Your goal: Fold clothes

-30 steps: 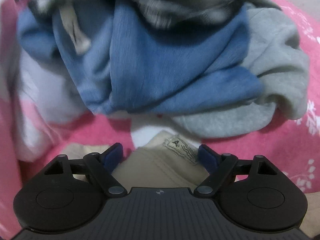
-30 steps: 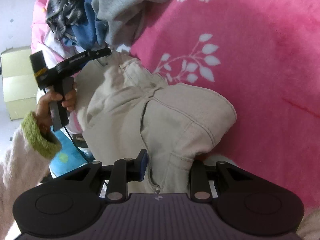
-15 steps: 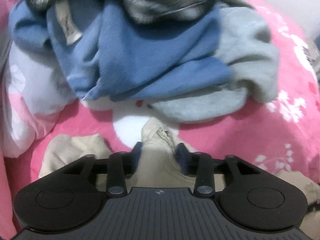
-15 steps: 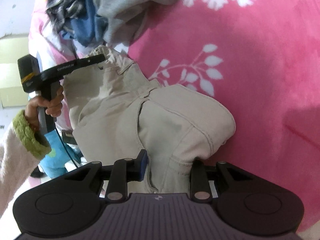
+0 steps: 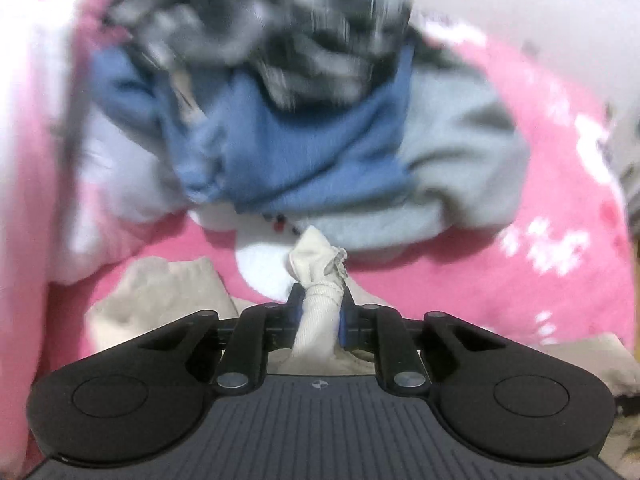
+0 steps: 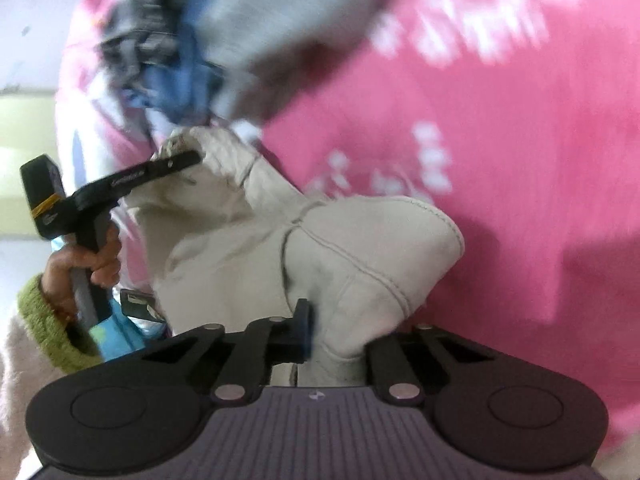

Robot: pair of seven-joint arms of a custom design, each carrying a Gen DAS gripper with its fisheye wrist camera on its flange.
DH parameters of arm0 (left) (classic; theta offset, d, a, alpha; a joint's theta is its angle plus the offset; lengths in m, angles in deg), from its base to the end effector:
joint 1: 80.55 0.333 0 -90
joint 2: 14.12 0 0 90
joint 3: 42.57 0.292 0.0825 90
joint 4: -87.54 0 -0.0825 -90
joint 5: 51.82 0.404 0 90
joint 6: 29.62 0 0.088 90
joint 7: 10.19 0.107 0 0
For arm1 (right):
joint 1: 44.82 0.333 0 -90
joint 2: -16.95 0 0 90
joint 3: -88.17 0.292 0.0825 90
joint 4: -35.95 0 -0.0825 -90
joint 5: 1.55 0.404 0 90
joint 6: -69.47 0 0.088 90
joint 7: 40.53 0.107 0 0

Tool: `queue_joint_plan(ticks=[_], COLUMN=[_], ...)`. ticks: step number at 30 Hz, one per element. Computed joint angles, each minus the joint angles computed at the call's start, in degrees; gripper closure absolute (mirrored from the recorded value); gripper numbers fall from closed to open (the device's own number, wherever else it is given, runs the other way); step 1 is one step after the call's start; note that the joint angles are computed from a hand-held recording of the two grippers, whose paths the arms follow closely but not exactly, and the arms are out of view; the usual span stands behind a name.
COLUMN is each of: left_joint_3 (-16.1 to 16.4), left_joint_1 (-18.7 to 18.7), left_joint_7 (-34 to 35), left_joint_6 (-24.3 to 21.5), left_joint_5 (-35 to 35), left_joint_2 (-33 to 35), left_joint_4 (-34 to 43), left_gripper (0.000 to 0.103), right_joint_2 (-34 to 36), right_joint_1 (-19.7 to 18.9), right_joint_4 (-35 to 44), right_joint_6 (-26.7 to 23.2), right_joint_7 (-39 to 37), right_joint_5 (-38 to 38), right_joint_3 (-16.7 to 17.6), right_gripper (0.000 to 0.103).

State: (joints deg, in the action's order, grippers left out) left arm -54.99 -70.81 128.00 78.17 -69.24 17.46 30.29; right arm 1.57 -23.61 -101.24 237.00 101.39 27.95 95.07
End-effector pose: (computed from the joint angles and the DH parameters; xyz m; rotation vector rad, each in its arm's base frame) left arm 0.7409 -0.0073 0.5690 -1.0933 2.6689 -0.7512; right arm 0.4746 0.2210 0.4749 -0.8063 2.1863 0.2509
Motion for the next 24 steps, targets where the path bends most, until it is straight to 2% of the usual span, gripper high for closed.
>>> queue_joint_plan(ticks=[2,4,8,13,16,20,24], left_joint_3=[-0.5,-0.1,2.7,7.9,10.7,12.9,12.1], left_joint_1=[2.0,4.4,5.5,4.5,3.2,0.8,-2.3], left_joint_7=[-0.9,-1.9,-5.3,-9.0,-12.7,-17.4,-22.0], left_joint_6=[3.4,6.2,11.0,16.4,19.7,26.1,34.9], left_joint_5=[-4.0,-9.5,-18.5,-24.7,-27.1,-29.2,-26.8], left_joint_2=[-5.6,-12.1,-22.2,-33.2,-37.7,-43.3,-45.4], left_joint_4=[-5.4,-11.1,-18.1,-24.9,-26.9,-29.0,-27.0], left_gripper=[0.090,0.090,0.090,0.090,0.090,0.090,0.090], right_joint_2=[-2.2,-4.0,-5.5,-5.3,-3.4,1.3,7.3], right_joint_1=[-5.3,-9.1,-12.5,-12.8,-12.4,-11.5,-10.0], right_joint_4=[1.8,5.0,13.8,25.5,33.0,44.5,57.1], right_joint_6=[-3.6,-8.0,-17.7,-27.7,-31.3,-32.8,-31.0], right_joint_7=[4.6,6.8,7.4,5.3,2.4,-1.8,-5.4], right_joint_5=[-10.7,-20.3,-35.7,-49.4,-56.1,-63.6,-69.7], right_joint_3=[3.8,6.3,9.6,11.5,11.9,11.1,9.2], right_gripper=[0.098,0.098,0.098,0.098,0.098,0.099,0.099])
